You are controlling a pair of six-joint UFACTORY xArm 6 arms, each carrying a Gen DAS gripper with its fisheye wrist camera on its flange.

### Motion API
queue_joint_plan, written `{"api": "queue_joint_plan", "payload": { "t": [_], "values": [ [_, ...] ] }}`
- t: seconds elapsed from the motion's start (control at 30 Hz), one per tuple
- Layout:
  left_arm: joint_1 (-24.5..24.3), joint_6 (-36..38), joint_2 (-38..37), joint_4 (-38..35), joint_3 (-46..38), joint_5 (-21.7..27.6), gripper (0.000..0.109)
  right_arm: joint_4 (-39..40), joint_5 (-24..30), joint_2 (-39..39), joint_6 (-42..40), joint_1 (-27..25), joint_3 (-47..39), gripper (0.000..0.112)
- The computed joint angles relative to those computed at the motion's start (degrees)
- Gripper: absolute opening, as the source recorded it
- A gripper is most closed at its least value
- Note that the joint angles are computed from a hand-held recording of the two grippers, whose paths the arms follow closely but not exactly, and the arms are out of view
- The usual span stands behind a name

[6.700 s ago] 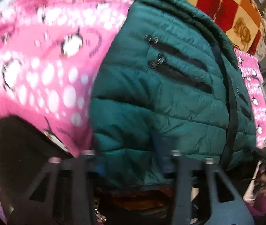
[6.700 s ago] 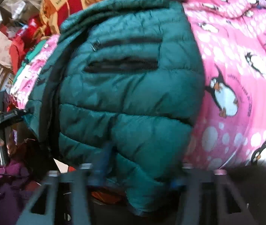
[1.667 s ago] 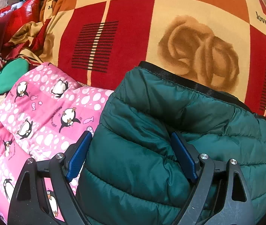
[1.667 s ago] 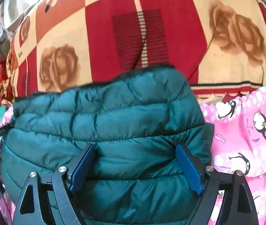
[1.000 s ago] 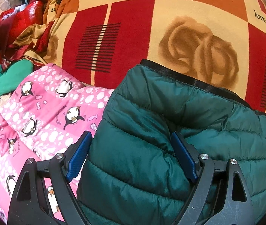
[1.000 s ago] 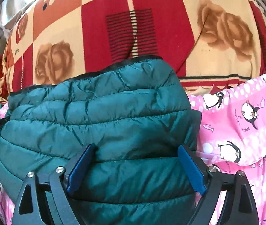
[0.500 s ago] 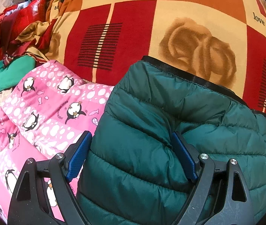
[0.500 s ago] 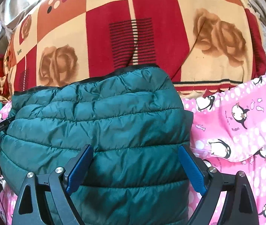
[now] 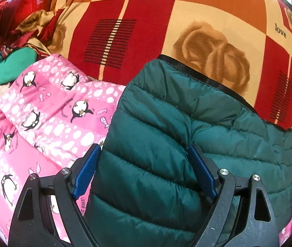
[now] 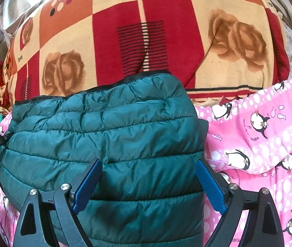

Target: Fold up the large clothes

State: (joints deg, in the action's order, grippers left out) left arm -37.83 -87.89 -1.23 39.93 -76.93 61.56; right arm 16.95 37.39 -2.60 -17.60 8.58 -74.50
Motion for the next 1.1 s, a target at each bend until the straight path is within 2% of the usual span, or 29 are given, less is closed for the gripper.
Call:
{"api": "queue_joint_plan", "payload": {
  "t": [0.1,0.27,0.6,0.63,0.73,0.77,1.03,1.1],
  "values": [
    [0.1,0.28,-1.68,-0.69,1.81,-2.18,0.086,-0.44,0.09,0.15,0.12,0.0,-0.09,0.09],
    [2.29,-0.03,-7.01,-2.48,8.78,-11.06,0.086,1.5,1.02,1.5,-0.18,-0.93,-1.6,0.091],
    [9.13,4.44,-12.39,-16.06,22.33,-34.54,0.087,12.51,12.2,10.23,-0.47,-5.7,-11.31,0.101],
    [9.61,5.53,-12.29,-17.66,23.26,-36.64,0.088,13.52,12.89,10.95,-0.93,-6.07,-11.91,0.102],
    [10.56,9.36,-11.77,-23.04,25.49,-41.71,0.102,17.27,16.32,14.06,-3.32,-7.33,-14.86,0.102],
    [10.79,10.21,-11.49,-24.29,26.07,-43.25,0.102,18.82,17.62,15.14,-4.22,-7.76,-15.96,0.102],
    [11.26,15.25,-8.43,-29.2,25.39,-47.54,0.103,26.94,30.52,24.66,-7.46,-9.86,-26.68,0.103],
    [11.44,13.73,-7.36,-27.05,24.22,-46.87,0.103,28.1,31.99,25.81,-8.3,-9.84,-27.71,0.103]
  ]
}}
